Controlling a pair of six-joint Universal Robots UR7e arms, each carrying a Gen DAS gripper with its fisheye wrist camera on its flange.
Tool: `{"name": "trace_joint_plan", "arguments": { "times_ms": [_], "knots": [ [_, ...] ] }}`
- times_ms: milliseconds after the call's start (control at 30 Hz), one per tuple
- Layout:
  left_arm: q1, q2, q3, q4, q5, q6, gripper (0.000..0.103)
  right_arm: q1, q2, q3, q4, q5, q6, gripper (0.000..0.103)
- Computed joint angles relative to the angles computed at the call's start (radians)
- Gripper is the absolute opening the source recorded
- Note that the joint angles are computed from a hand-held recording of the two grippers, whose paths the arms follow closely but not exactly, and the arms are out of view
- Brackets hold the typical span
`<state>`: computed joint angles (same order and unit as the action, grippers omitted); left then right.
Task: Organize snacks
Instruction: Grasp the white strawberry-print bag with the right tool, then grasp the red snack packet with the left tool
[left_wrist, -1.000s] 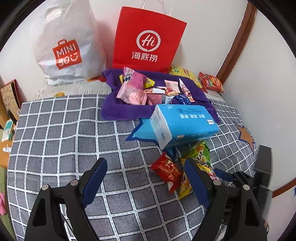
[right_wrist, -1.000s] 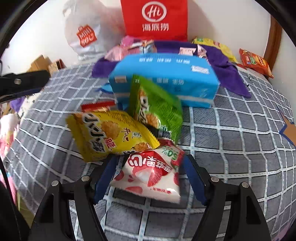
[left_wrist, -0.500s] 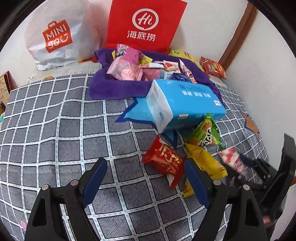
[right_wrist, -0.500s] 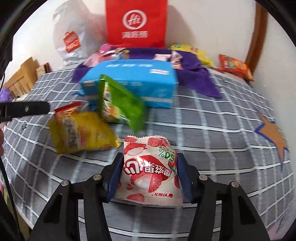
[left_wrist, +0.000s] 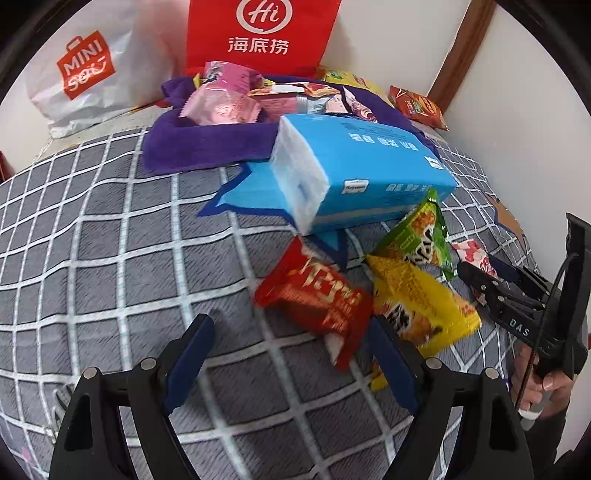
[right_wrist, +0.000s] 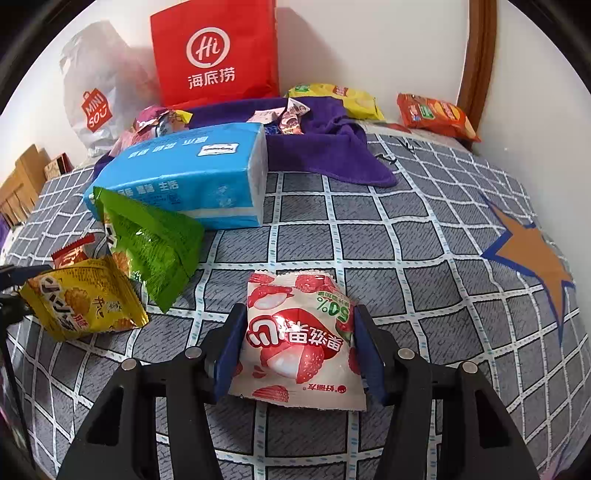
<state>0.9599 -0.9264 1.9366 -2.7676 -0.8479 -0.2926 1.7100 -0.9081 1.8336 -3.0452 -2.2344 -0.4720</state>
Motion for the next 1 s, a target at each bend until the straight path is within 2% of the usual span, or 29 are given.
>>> {"name": "trace_joint_plan", "arguments": {
  "times_ms": [167, 267, 333, 433, 633, 1000],
  "knots": [
    [-0.007, 0.053, -0.022, -0.058, 0.066, 0.044, 0.084, 0.002, 0.006, 0.0, -0.005, -0.007, -0.002, 0.057],
    [-0.017, 0.08, -0.01, -0.145, 0.112, 0.106, 0.082, -0.008, -0.006, 0.001, 0.015, 0.023, 0.018, 0.058],
    [-0.022, 0.094, 0.003, -0.208, 0.136, 0.148, 0.077, -0.007, -0.003, -0.001, 0.014, 0.02, 0.016, 0.059],
    [-0.032, 0.108, 0.003, -0.214, 0.176, 0.157, 0.069, -0.005, 0.001, 0.0, 0.008, 0.013, 0.008, 0.059],
    [-0.035, 0.113, -0.001, -0.204, 0.197, 0.149, 0.064, -0.006, 0.001, 0.0, 0.006, 0.013, 0.007, 0.059],
    [-0.032, 0.104, 0.011, -0.223, 0.184, 0.121, 0.062, -0.011, -0.004, 0.0, 0.015, 0.027, 0.003, 0.061]
  ]
}}
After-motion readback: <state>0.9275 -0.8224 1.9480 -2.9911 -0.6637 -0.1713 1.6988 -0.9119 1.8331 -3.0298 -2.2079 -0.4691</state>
